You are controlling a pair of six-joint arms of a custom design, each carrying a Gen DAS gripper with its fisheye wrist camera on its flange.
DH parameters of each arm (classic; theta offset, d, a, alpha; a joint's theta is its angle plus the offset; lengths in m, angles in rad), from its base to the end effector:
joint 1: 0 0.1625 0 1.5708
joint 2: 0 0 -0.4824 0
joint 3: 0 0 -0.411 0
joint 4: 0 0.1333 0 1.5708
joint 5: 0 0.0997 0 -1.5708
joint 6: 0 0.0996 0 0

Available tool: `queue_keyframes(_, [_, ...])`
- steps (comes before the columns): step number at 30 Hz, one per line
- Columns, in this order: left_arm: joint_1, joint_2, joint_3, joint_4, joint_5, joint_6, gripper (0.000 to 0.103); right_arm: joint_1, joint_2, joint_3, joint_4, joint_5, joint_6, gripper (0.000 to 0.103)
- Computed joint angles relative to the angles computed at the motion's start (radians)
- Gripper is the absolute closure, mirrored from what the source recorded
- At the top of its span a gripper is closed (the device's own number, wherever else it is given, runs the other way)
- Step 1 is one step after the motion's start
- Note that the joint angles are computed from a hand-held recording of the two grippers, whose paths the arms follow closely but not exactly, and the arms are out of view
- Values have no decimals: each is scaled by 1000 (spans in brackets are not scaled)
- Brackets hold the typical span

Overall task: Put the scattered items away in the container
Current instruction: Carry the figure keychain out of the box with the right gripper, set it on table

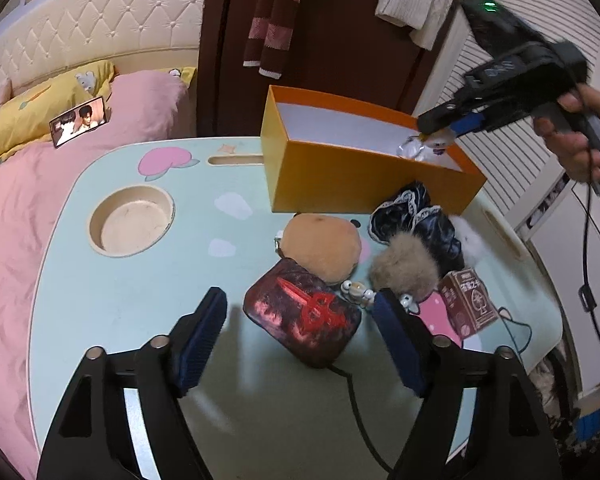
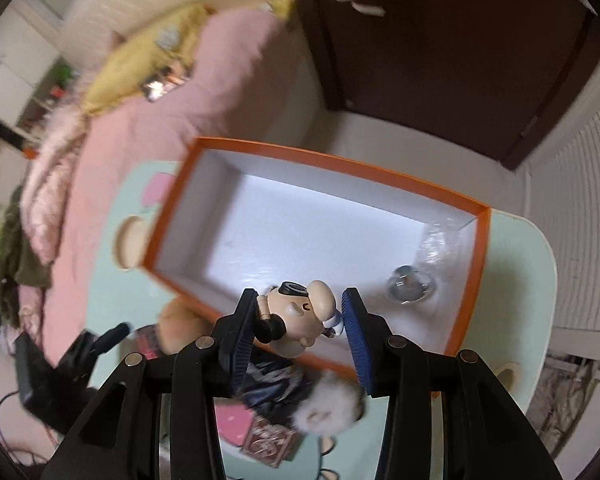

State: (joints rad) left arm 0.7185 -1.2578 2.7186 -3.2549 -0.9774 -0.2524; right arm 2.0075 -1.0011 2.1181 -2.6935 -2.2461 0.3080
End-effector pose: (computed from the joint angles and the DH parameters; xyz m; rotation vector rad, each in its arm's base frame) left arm -0.1083 -0.3458 0.1545 0.7012 2.5767 -0.6828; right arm 0.2930 -0.4597 0.1221 0.1580 -2.4901 0.3253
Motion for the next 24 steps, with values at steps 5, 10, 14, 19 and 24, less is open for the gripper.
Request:
queue_keyframes(5, [12, -16, 1, -2, -20, -16, 27, 46, 38, 23, -106, 80, -62, 61])
queue_keyframes(10, [12, -39, 14, -24, -20, -37, 27, 53, 55, 100, -206, 132, -109, 61])
queue_keyframes(14, [16, -64, 10, 4, -6, -65, 27, 34, 106, 157, -343, 156, -143, 61])
queue_keyframes(19, [9, -64, -1, 36, 31, -86, 27, 34, 175, 222, -507, 121, -164, 61])
queue_keyframes(24, [17, -58, -16, 39, 4, -88, 27, 36, 232, 257, -612, 88, -178, 61])
